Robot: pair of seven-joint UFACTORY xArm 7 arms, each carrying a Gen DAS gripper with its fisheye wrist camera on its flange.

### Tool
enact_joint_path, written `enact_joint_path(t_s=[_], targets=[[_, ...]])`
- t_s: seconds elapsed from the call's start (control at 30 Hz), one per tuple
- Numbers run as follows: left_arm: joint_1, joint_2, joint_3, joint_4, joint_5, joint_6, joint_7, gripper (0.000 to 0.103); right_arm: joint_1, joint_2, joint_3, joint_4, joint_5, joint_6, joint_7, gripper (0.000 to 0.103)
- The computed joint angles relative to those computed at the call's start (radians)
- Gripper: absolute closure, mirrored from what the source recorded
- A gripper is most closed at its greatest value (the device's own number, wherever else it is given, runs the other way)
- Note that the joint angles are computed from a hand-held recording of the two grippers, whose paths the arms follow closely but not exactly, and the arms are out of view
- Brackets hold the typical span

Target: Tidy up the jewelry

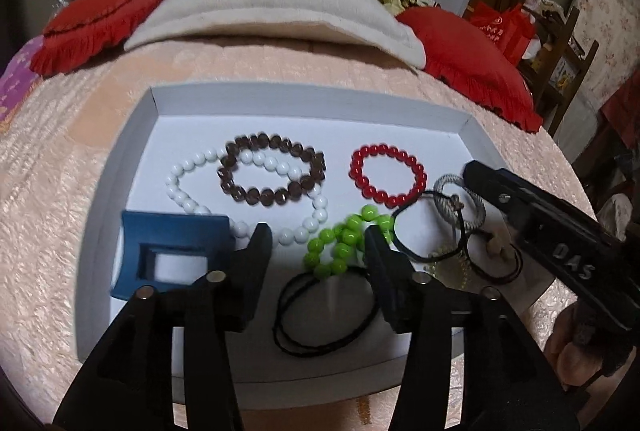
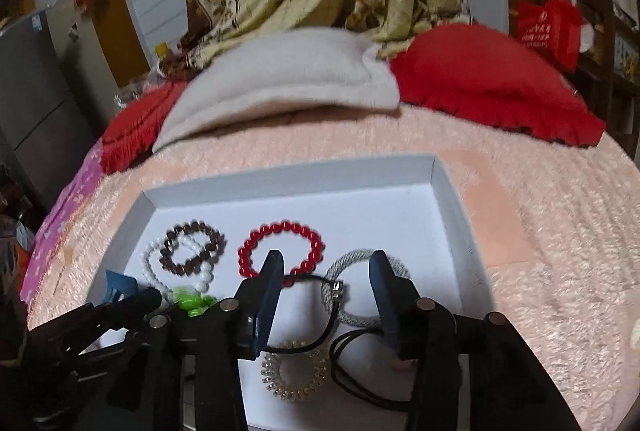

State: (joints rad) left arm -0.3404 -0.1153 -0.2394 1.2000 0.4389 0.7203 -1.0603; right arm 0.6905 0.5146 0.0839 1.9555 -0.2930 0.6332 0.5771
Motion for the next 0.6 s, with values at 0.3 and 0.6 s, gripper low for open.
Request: enact_joint_path(t_s=[0.3, 0.6], targets=[[0.004, -0.070, -0.014, -0.048, -0.013, -0.014, 0.037, 0.051, -0.031, -0.136, 0.026, -0.187, -0.012, -0.041, -0.014, 0.060], [-0.014, -0.113, -0.050, -0.114, -0.057, 0.028, 0.098, 0.062, -0.090, -0.274, 0.102, -0.402, 0.094, -0.038, -0.066, 0.060]])
